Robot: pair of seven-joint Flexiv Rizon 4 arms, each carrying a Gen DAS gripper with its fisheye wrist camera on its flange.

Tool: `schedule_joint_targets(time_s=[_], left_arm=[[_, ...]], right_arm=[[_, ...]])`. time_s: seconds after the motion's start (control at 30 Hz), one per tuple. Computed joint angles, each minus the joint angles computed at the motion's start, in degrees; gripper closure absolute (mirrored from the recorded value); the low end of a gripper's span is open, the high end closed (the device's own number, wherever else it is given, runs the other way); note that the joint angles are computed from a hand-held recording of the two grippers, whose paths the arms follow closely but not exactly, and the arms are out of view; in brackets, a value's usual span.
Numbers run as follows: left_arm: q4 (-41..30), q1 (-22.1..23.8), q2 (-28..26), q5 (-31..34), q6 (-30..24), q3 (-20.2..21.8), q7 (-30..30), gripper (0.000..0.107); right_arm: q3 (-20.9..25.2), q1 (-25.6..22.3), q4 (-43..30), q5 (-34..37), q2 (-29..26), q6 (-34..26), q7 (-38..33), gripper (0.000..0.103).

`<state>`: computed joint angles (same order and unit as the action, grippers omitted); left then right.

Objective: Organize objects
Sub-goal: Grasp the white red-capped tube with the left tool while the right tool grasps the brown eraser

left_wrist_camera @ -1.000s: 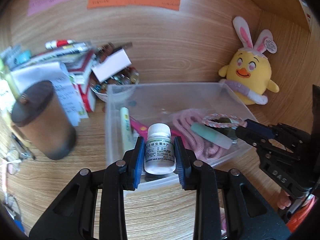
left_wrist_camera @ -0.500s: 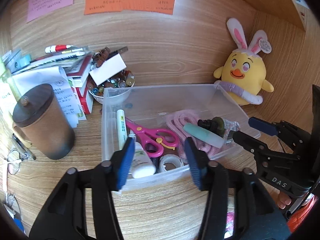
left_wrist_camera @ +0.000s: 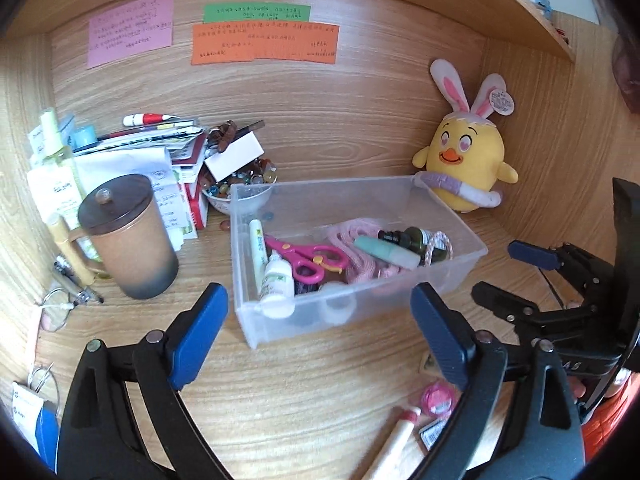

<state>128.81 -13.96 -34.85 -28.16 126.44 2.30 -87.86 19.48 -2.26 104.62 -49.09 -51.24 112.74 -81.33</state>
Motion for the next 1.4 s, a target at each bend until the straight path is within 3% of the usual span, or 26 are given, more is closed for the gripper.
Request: schedule_joint_targets(time_s=[0.3, 0.47, 0.7, 0.87, 1.1, 1.23, 1.33, 1.4], left_arm=[[3.9, -1.3, -0.3, 0.8, -1.1, -0.6, -0.5, 0.013], [4.7, -0.3, -1.6, 3.7, -1.3, -2.1, -3.2, 0.013], [3.8, -1.0, -3.6, 6.2, -4.0, -1.8, -3.9, 0.013], [3.9, 0.3, -4.4, 8.8, -4.6, -2.7, -5.2, 0.014], [3.3, -0.3, -4.9, 10.3, -6.9, -2.3, -4.5, 0.036], [2.5, -2.3, -5.4, 9.3, -7.6, -0.8, -3.9, 0.05], [2.1, -3.7, -6.0, 8.2, -7.0, 0.0, -3.4, 0.067], [2.0, -4.5, -6.3, 7.4, -6.4, 0.6, -2.9, 0.084]], right_arm=[[-6.3, 4.5, 5.8, 5.0, 2.1, 3.6, -3.8, 0.024], [-2.7, 0.4, 5.3, 1.7, 0.2, -2.2, -3.7, 0.024], [8.9, -8.9, 3.0, 0.0, -3.7, -15.1, -7.6, 0.025], [13.0, -10.5, 1.5, 1.9, -5.2, -20.2, -12.6, 0.039], [13.5, -8.3, 0.8, 5.1, -5.3, -21.1, -18.2, 0.055], [13.9, -7.2, 0.4, 7.5, -5.5, -21.1, -20.7, 0.069], [13.8, -6.3, 0.3, 9.6, -5.4, -20.7, -22.2, 0.079], [13.3, -5.5, 0.3, 11.1, -5.2, -20.0, -23.0, 0.081]])
